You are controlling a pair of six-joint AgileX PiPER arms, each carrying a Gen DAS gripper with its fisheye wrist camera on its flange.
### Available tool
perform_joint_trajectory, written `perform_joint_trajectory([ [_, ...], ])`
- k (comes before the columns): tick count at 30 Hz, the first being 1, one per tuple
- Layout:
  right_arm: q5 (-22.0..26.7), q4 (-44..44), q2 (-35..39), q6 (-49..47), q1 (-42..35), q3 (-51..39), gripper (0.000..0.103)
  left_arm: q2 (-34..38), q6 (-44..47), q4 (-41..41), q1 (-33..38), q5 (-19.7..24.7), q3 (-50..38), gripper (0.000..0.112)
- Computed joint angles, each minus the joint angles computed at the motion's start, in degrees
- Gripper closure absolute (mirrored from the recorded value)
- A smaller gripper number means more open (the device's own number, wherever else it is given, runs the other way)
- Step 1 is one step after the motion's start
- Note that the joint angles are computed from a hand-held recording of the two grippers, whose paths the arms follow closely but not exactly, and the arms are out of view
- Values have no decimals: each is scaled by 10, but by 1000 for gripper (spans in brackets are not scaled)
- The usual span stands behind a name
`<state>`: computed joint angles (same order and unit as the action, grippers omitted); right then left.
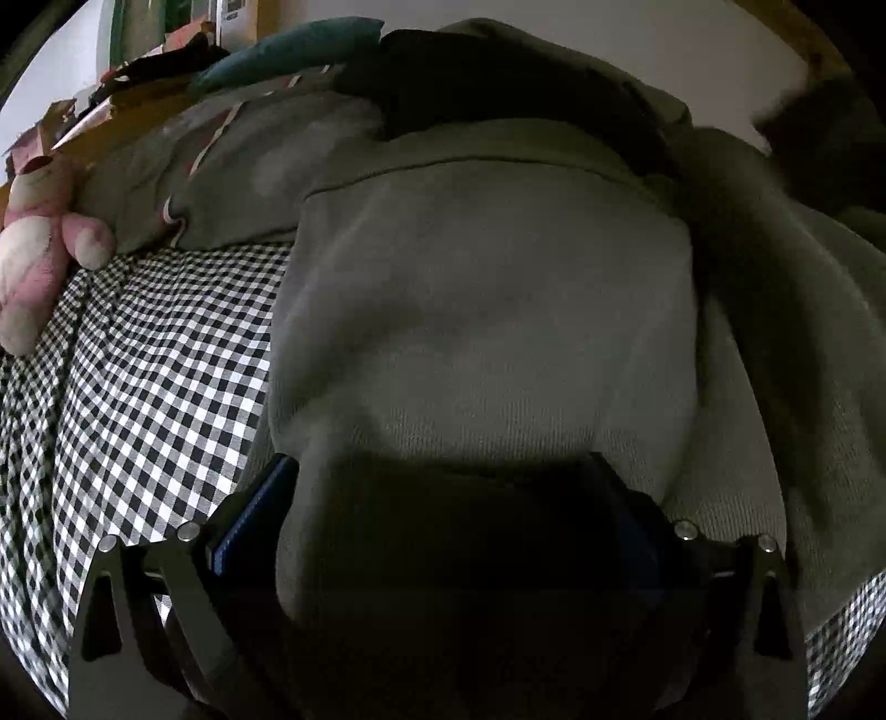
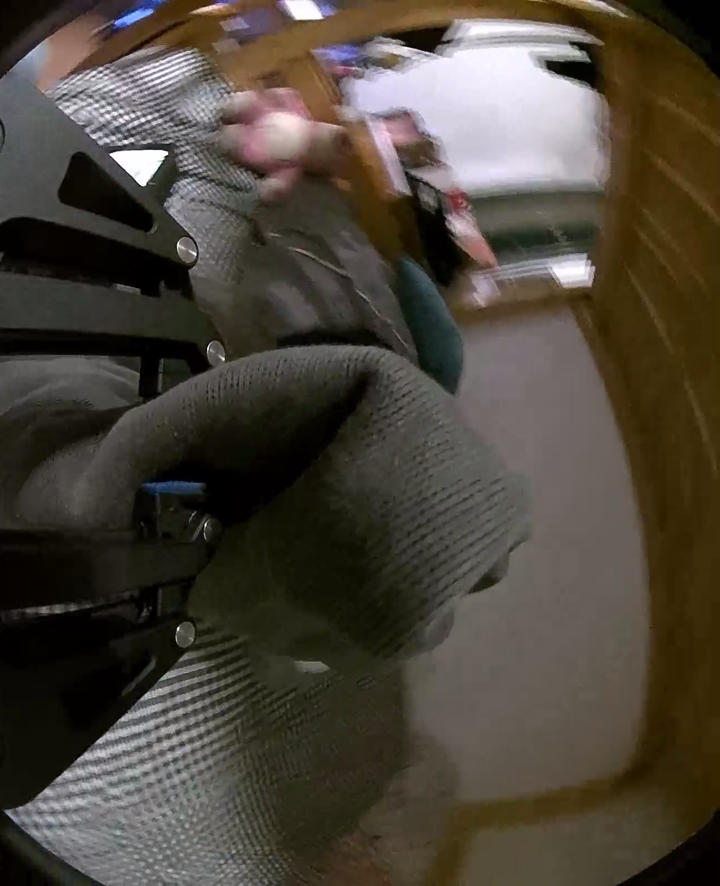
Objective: Fold large clothes
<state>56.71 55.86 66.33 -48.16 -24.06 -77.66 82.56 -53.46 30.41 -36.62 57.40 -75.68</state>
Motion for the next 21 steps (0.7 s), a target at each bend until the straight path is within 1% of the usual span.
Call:
perform_joint_trajectory([
  [1, -23, -30, -11, -3, 39, 9, 84, -9, -4, -8, 5, -4, 2, 14],
  [2, -31, -46, -11, 4, 60, 8, 84, -25, -24, -11, 3, -23, 19, 14],
  [4, -20, -52, -5, 4, 75, 4, 84, -82, -57, -47, 24, -110, 50, 14],
  [5, -9, -48, -3, 1, 72, 3, 84, -92, -58, -65, 31, -133, 54, 14],
  [6, 1, -40, -1, -5, 63, 4, 84, -87, -37, -105, 42, -137, 39, 14],
  [7, 14, -26, 3, -13, 47, 3, 84, -60, -3, -131, 45, -119, 11, 14],
  [8, 23, -16, 4, -17, 35, 3, 84, -32, 18, -135, 41, -93, -14, 14],
  [9, 35, -7, 9, -16, 21, -2, 84, 2, 16, -116, 25, -73, -31, 14],
  [10, 44, -11, 15, -8, 15, -12, 84, 12, -9, -75, 8, -76, -27, 14],
  [11, 43, -15, 13, -8, 16, -6, 84, 18, -38, -42, -7, -72, -26, 14],
  [12, 46, -14, 13, -16, 10, -3, 84, 35, -61, -4, -29, -44, -40, 14],
  [13, 48, -18, 11, -22, 10, 1, 84, 55, -64, 20, -46, -10, -61, 14],
  [14, 34, -28, 3, -24, 25, 15, 84, 64, -66, 34, -53, 2, -66, 14],
  [15, 20, -42, -3, -21, 41, 22, 84, 61, -69, 36, -52, -6, -58, 14],
  [16, -10, -67, -6, -2, 80, 25, 84, 55, -66, 31, -47, -14, -51, 14],
  [17, -24, -78, -15, -3, 97, 31, 84, 46, -67, 26, -42, -22, -40, 14],
  [19, -55, -104, -29, -2, 134, 38, 84, 4, -61, -7, -19, -40, -14, 14],
  [20, -64, -114, -32, 2, 147, 37, 84, -40, -87, -4, -5, -39, 8, 14],
  [21, -74, -124, -35, 6, 159, 38, 84, -72, -126, 22, -1, -15, 17, 14],
])
